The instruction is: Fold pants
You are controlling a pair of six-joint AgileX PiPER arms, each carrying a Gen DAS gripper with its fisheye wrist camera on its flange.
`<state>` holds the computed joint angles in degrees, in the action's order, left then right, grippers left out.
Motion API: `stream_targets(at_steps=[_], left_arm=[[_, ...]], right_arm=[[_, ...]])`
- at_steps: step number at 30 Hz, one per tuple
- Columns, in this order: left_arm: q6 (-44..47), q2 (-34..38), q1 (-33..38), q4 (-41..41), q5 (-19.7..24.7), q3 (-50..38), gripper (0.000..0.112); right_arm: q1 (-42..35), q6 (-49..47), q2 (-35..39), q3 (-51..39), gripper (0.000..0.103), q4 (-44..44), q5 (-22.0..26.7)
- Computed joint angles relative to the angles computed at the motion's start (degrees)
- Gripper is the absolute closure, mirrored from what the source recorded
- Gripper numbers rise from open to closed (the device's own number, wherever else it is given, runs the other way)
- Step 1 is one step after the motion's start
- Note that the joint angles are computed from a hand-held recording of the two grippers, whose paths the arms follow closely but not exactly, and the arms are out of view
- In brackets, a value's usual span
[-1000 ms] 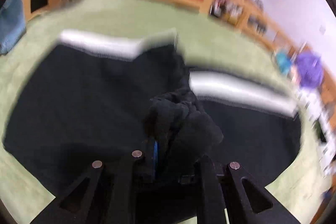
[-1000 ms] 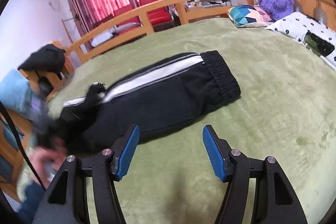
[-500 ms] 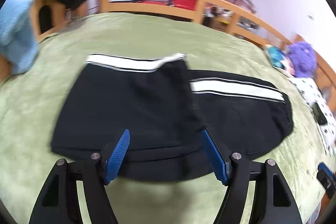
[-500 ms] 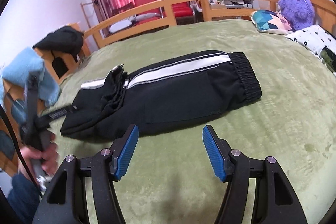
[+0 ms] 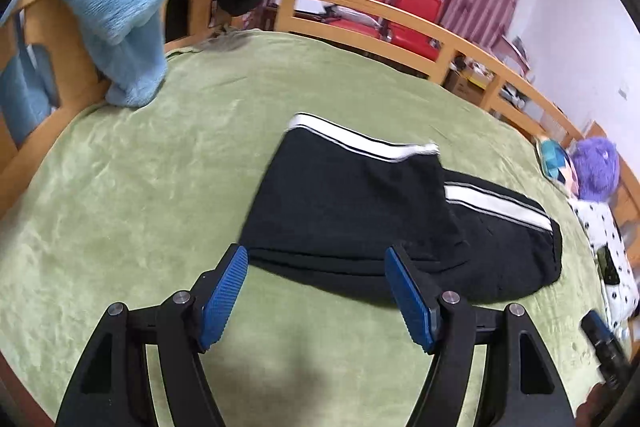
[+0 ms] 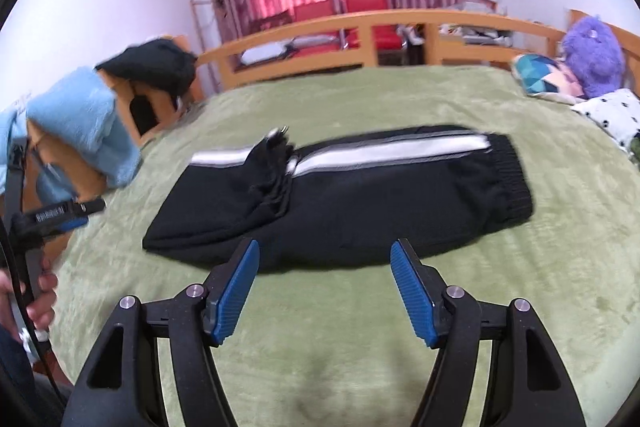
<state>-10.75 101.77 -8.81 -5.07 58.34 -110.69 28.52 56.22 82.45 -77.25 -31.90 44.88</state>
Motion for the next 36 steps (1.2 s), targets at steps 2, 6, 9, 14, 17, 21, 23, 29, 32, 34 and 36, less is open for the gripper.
stream_targets(at_steps=[2,6,9,14,17,21,23,29,32,34,36], left_arm=[[1.5,1.76,1.6,-1.5,0.43,-0.89,0.043],[3.96,4.46,1.78,0.86,-2.51,-0.76,0.043],[10.49,9.1,4.18,-7.46,1.15,-5.79,0.044],[13.37,16.68,6.55,-13.15,6.6,-15.13,0.044],[12.35,20.27,7.68,-13.81,9.37,-20.27,0.045],[10.76,22.18,8.31,-14.18,9.9,-22.14,0.045],[9.42,21.51,8.08,-13.31,8.76,-19.9,0.045],[9.86,22.41,7.83,-14.97,10.34,-20.29,0.045],[10.03,21.59,8.12,-16.0,9.48,-19.05,0.045],[9.96,20.87,8.44,-16.6,8.68,-18.27,0.045],[10.36,20.15,8.91,-17.35,7.91,-17.48,0.045]], right_arm=[[-0.32,-1.25,2.48,-0.93,0.036,2.44,-1.95],[-1.16,-4.73,9.17,-6.66,0.036,5.52,-3.41],[-2.36,-10.52,18.2,-17.59,0.036,9.12,0.02],[-4.43,-15.81,31.64,-34.26,0.049,12.55,1.63],[-5.34,-17.22,38.29,-42.0,0.058,14.62,3.35],[-6.55,-18.68,44.26,-48.24,0.061,18.23,3.74],[-6.74,-18.47,47.26,-52.2,0.057,18.8,5.0],[-6.63,-16.49,53.49,-61.33,0.072,18.54,10.17],[-6.6,-16.56,49.68,-54.52,0.078,17.89,5.6],[-7.49,-15.67,45.63,-48.37,0.08,20.53,0.77],[-8.27,-15.54,40.89,-42.4,0.081,23.74,-3.59]])
